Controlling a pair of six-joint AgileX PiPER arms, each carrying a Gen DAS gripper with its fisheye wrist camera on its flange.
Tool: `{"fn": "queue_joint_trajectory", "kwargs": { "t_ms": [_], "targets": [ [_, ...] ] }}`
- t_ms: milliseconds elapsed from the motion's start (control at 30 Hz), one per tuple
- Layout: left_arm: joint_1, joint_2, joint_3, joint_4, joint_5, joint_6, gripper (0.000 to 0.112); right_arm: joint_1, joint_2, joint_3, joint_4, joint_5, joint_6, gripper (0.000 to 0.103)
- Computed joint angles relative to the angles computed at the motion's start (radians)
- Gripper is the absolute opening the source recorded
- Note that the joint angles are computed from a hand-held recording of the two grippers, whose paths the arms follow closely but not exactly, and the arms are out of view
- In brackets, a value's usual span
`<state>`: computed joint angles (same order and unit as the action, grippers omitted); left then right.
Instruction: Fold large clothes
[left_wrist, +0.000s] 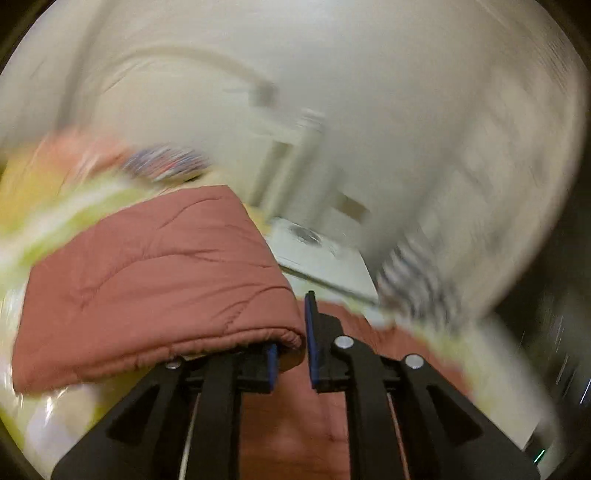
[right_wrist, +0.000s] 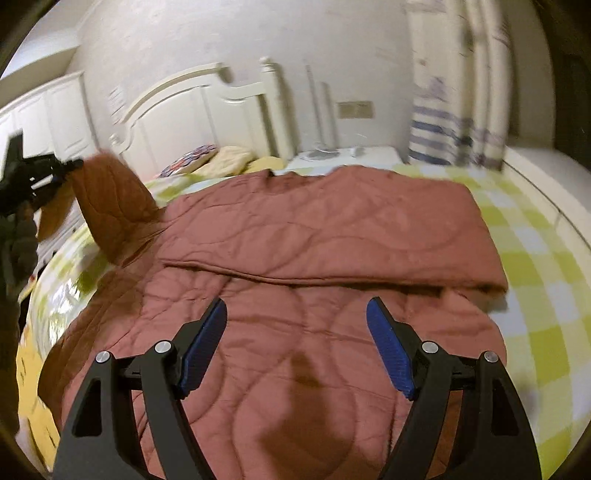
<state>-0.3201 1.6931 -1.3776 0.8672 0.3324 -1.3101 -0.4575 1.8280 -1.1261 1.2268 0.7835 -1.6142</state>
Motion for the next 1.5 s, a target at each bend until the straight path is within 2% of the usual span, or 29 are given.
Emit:
{"fn": "queue_joint_trajectory", "kwargs": {
  "t_ms": [67,100,133,167,233,267,300,333,367,400,467,500,600,667,733,833,967,1033,1067,1133,1200,1267,1367,1433,1500],
  "targets": [
    [-0.137,0.150,-0.197,-0.005,0.156,0.131,0.044,-0.005,0.007,0.004,0.012,0.001,-0.014,0.076],
    [-0.207,0.245,-0.297,0.005,0.216,0.210,0.076,-0.006,0.008,0.006,0.016,-0.002,-0.019,0.077],
    [-0.267,0.345,-0.397,0.025,0.293,0.309,0.097,-0.007,0.011,0.004,0.017,-0.004,-0.017,0.080],
    [-0.318,0.445,-0.485,0.053,0.334,0.409,0.098,-0.012,0.018,-0.004,0.011,0.004,-0.005,0.081],
    [-0.377,0.628,-0.666,0.029,0.503,0.543,0.098,-0.020,0.027,-0.013,0.011,0.012,0.006,0.081],
    [-0.383,0.700,-0.751,-0.023,0.569,0.594,0.098,-0.024,0.031,-0.015,0.012,0.013,0.011,0.081],
    [-0.371,0.746,-0.796,-0.099,0.597,0.647,0.099,-0.031,0.038,-0.021,0.010,0.020,0.019,0.081],
    [-0.355,0.755,-0.800,-0.155,0.600,0.667,0.099,-0.035,0.044,-0.021,0.014,0.025,0.015,0.081],
    [-0.337,0.737,-0.766,-0.201,0.571,0.663,0.099,-0.040,0.048,-0.023,0.015,0.032,0.015,0.081],
    [-0.312,0.699,-0.702,-0.242,0.516,0.654,0.100,-0.046,0.055,-0.030,0.016,0.043,0.017,0.082],
    [-0.287,0.604,-0.532,-0.220,0.401,0.602,0.100,-0.043,0.066,-0.044,0.003,0.045,0.036,0.082],
    [-0.282,0.542,-0.432,-0.157,0.338,0.528,0.100,-0.036,0.068,-0.049,-0.008,0.037,0.049,0.082],
    [-0.306,0.347,-0.143,0.099,0.242,0.228,0.100,-0.030,0.063,-0.046,-0.010,0.026,0.047,0.082],
    [-0.308,0.240,0.005,0.243,0.214,0.028,0.101,-0.035,0.062,-0.039,0.004,0.028,0.029,0.082],
    [-0.303,0.137,0.164,0.353,0.218,-0.172,0.101,-0.033,0.062,-0.040,0.001,0.022,0.033,0.082],
    [-0.282,0.100,0.289,0.494,0.237,-0.446,0.101,-0.019,0.055,-0.028,-0.002,-0.001,0.027,0.082],
    [-0.238,0.080,0.374,0.536,0.229,-0.620,0.101,0.001,0.043,-0.013,-0.010,-0.042,0.022,0.082],
    [-0.260,0.048,0.429,0.614,0.286,-0.729,0.101,0.007,0.032,0.000,0.001,-0.062,0.005,0.082],
    [-0.280,0.047,0.433,0.617,0.326,-0.740,0.101,0.011,0.026,0.004,-0.002,-0.071,0.005,0.082],
    [-0.340,0.072,0.403,0.586,0.452,-0.709,0.101,0.017,0.014,0.013,-0.012,-0.081,0.012,0.082],
    [-0.378,0.088,0.380,0.580,0.519,-0.679,0.101,0.023,0.005,0.004,-0.029,-0.076,0.049,0.082],
    [-0.378,0.092,0.359,0.558,0.524,-0.635,0.101,0.037,0.004,-0.027,-0.058,-0.064,0.108,0.082],
    [-0.358,0.088,0.355,0.538,0.497,-0.620,0.101,0.097,-0.006,-0.086,-0.111,-0.104,0.194,0.085],
    [-0.347,0.074,0.375,0.559,0.472,-0.658,0.101,0.133,0.028,-0.175,-0.158,-0.096,0.302,0.087],
    [-0.342,0.061,0.394,0.579,0.459,-0.691,0.101,0.177,0.088,-0.284,-0.255,-0.120,0.485,0.087]
  ]
}}
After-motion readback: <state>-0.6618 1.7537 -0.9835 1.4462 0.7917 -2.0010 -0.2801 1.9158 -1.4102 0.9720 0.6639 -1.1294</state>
